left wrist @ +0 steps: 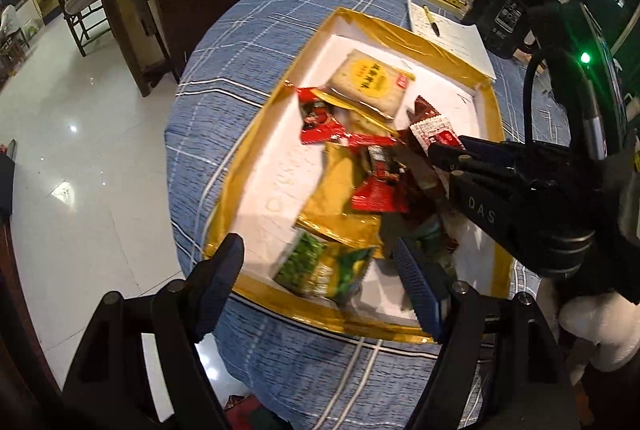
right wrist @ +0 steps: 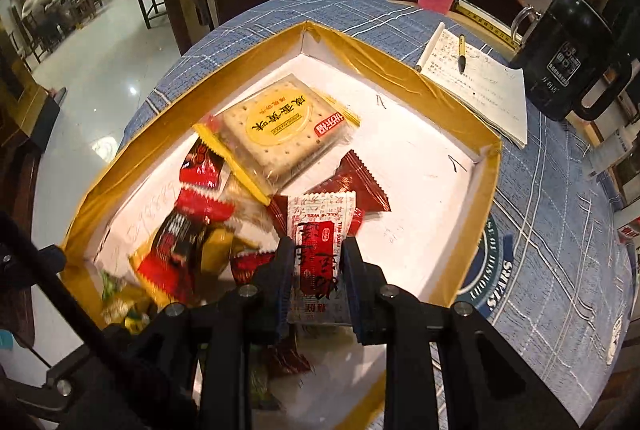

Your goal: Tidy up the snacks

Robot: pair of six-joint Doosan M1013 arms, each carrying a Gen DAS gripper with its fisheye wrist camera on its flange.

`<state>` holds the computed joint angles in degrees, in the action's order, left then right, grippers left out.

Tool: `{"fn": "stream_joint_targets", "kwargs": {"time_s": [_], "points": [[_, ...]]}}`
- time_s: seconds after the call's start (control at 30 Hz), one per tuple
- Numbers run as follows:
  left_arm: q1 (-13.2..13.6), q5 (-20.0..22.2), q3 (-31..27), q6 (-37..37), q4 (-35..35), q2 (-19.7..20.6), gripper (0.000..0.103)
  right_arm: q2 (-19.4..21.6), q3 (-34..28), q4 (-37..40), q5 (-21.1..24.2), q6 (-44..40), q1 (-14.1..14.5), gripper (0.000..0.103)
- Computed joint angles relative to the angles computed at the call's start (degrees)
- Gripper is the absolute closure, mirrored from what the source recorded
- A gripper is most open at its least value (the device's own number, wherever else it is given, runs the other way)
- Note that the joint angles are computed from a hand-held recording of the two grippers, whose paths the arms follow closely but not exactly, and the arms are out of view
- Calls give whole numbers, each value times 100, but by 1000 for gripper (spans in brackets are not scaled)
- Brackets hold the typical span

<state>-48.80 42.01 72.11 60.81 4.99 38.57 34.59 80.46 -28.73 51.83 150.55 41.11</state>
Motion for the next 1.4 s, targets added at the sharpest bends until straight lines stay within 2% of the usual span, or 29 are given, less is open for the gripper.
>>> {"fn": "stream_joint_targets", "kwargs": {"time_s": [0.2, 0.33, 0.43, 0.5, 0.57, 0.67, 0.7, 0.73, 0.77, 0.87, 1.0, 1.07, 1.13, 1.23, 1.3, 1.4], "points": [[40, 23, -18, -70, 102, 8, 26, -14, 5, -56, -65, 198, -9, 67], [32, 4, -22, -57, 108, 7, 26, -140, 140, -310, -221, 544, 24, 65], [-9, -166, 47, -315, 396, -56, 26, -292, 310, -604, -317, 946, 66, 65], [-74, -418, 166, -772, 887, -165, 26, -424, 458, -777, -389, 1214, 101, 65], [-229, -607, 331, -1847, 2153, -314, 26, -567, 631, -948, -465, 1478, 150, 64], [-532, -529, 568, -3731, 4403, -574, 24, -813, 974, -1218, -603, 1878, 267, 64], [-634, -449, 667, -4372, 5126, -641, 17, -867, 1058, -1239, -661, 1941, 290, 64], [-704, -369, 722, -4732, 5550, -687, 11, -943, 1176, -1260, -741, 2029, 332, 64], [-768, -292, 741, -4847, 5729, -727, 11, -1032, 1322, -1280, -808, 2128, 390, 64], [-836, -401, 731, -4421, 5265, -755, 11, -1207, 1606, -1210, -984, 2254, 489, 64], [-868, -371, 592, -3421, 3740, -650, 11, -1360, 1881, -1053, -1100, 2200, 628, 64], [-923, -240, 518, -3143, 3359, -579, 11, -1403, 1980, -943, -1143, 2074, 695, 64], [-989, -34, 463, -3104, 3136, -509, 11, -1425, 2054, -823, -1125, 1926, 773, 64], [-1061, -47, 552, -3112, 2749, -525, 11, -1485, 2192, -725, -1168, 1825, 847, 64], [-1095, 130, 473, -2873, 2345, -463, 11, -1547, 2286, -739, -1174, 1842, 889, 63], [-1200, 394, 377, -2848, 2223, -369, 11, -1651, 2434, -801, -1205, 1981, 925, 60]]}}
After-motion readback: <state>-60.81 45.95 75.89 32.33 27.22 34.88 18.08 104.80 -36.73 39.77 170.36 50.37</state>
